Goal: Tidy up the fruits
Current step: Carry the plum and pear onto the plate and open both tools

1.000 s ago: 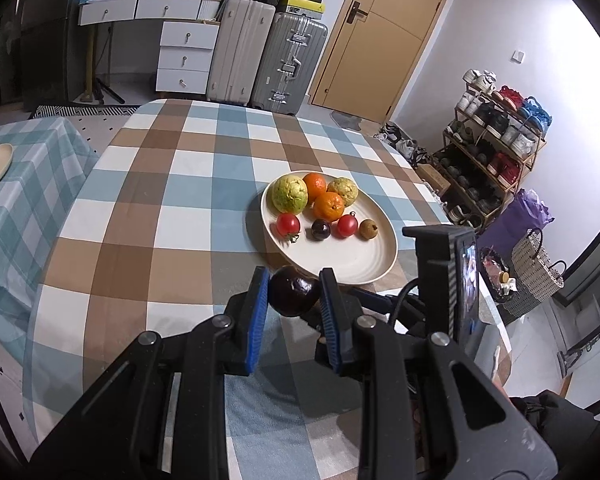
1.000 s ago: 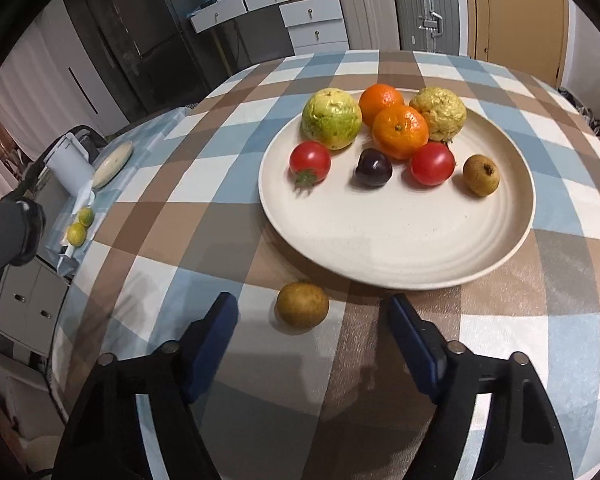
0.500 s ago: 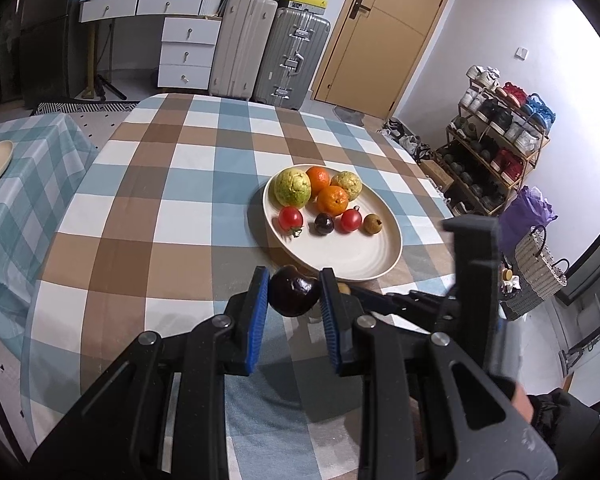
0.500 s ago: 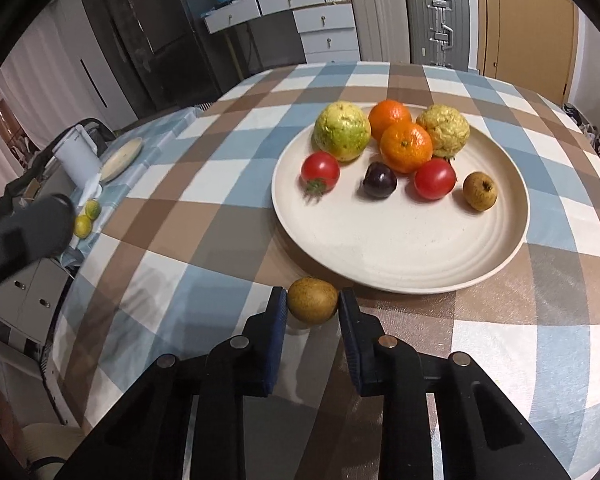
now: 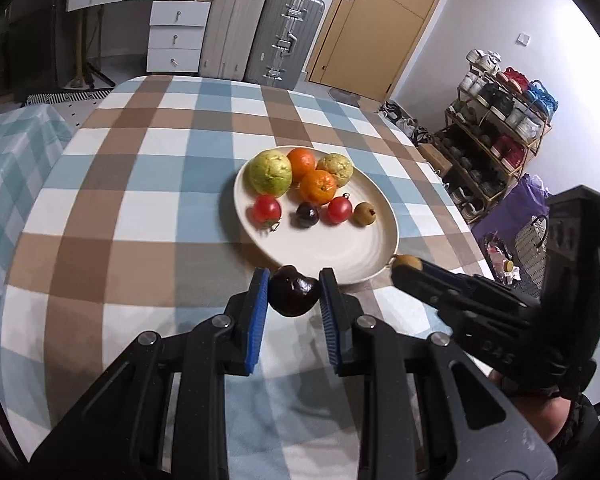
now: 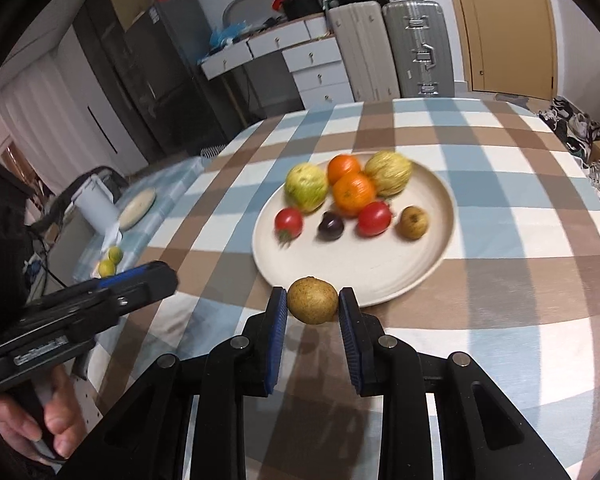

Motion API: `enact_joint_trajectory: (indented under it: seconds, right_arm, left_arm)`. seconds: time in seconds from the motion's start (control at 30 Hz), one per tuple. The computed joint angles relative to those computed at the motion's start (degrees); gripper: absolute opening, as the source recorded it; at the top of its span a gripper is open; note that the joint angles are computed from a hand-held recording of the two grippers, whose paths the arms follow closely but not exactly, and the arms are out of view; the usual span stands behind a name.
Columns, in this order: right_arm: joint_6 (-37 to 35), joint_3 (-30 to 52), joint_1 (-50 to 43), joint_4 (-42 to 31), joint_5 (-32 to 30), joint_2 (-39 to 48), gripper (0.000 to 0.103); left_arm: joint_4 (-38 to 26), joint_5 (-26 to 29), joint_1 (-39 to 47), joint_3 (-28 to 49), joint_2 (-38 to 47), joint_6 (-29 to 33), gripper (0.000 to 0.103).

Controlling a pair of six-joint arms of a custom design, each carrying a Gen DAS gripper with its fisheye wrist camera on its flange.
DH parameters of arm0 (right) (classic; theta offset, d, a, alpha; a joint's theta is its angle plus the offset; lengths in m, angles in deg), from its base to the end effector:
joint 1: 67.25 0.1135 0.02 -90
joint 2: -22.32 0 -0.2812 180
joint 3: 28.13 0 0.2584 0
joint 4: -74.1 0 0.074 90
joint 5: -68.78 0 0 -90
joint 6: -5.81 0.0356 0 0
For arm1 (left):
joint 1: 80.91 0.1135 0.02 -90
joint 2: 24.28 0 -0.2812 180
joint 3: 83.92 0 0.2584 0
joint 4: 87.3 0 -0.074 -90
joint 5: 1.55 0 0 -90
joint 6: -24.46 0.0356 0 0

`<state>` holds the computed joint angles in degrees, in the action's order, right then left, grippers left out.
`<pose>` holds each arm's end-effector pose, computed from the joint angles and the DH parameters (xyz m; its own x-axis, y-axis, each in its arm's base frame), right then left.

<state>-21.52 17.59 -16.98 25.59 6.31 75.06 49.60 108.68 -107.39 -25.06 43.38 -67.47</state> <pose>0.1187 0.1171 0.2187 -0.6992 0.3912 -0.5984 0.2318 0.9159 0.3278 0.2046 -0.1157 0.2495 -0.7245 0.3256 -0.6075 0.5853 0.7561 -0.2927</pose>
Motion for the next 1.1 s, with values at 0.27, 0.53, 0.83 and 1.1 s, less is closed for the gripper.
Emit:
enact_joint_trajectory:
  seconds: [0.27,0.53,0.83,1.1]
  right_arm:
    - [-5.81,-2.51,-9.74,0.45,-4.83,-6.36,0.027]
    - [-15.32,-3.17,-20.8,10.64,-13.12,1.01,0.027]
    - [-18.48,-3.66,-26.96,19.28,-18.81,10.77,0.027]
    - [-15.67,-7.21,-31.01,24.02,-24.31,8.61,0.034]
  left_arm:
    - [7.56,0.17,-5.55,6.62,14.02,-3.01,0.022]
    - [11.64,2.23,-5.73,12.4,26.38,-3.99,0.022]
    - [10.8,6.23,-3.82,16.44,33.64,-4.21,0.023]
    - [11.12,7.32,-3.28,16.5,33.13,-5.37,0.034]
